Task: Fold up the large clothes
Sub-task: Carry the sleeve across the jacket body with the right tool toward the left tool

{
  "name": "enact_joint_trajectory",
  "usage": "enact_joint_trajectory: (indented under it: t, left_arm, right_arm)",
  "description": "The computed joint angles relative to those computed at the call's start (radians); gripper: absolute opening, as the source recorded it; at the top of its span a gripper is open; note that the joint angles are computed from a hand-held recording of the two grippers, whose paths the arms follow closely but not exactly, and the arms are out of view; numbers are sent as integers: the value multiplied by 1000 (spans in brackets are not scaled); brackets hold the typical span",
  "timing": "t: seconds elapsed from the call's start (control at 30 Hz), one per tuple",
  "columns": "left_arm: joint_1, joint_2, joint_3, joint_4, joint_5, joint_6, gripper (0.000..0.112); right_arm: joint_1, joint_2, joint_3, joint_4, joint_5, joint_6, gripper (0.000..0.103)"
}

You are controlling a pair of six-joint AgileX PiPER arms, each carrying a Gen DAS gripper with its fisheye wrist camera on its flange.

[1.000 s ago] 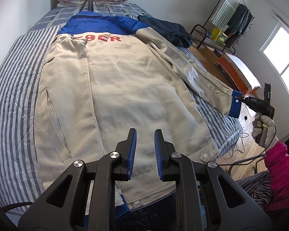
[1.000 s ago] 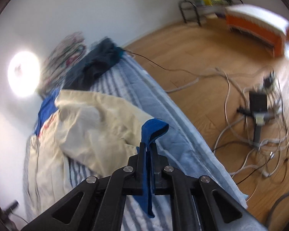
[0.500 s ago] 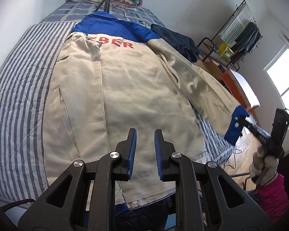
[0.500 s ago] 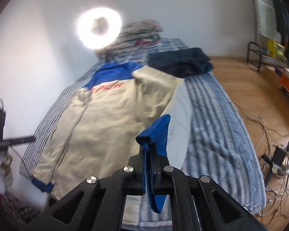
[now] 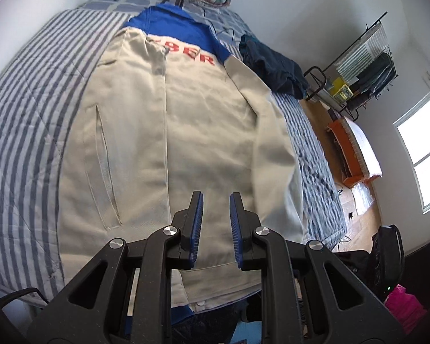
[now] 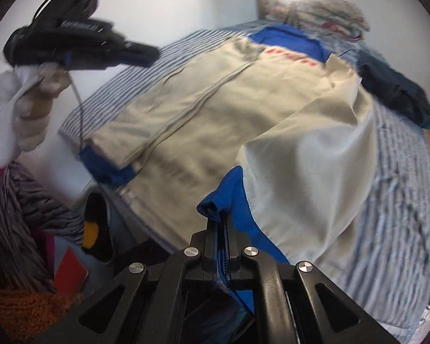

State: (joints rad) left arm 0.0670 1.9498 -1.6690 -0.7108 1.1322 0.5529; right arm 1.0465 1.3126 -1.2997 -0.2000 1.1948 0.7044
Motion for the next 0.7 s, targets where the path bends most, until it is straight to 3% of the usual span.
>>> enact_joint_trajectory:
  t: [0.07,0.17,0.27,0.37,0.43,0.7]
  left_arm:
    - [-17,5,17,9,-8,12,17]
    - [-49,16,37,32,-13,13,19]
    - [-81,26,63,35,-23,13,42]
    - [-105,33,84,24,-22,22,42]
    - [-123,38,95,28,-31,20,42]
    - [-166,78,113,47,-45,-14,42]
  right_arm:
    - [26,-14,40,35,-48,-28,1]
    - [64,-7,51,50,-54,-71,1]
    - [41,-26,78,84,-73,-83,1]
    - [-13,-63,100,166,-112,-151,11]
    - [-38,-94,98,212,-131,-196,29]
    - [-252,-188,94,346,-147,-343,30]
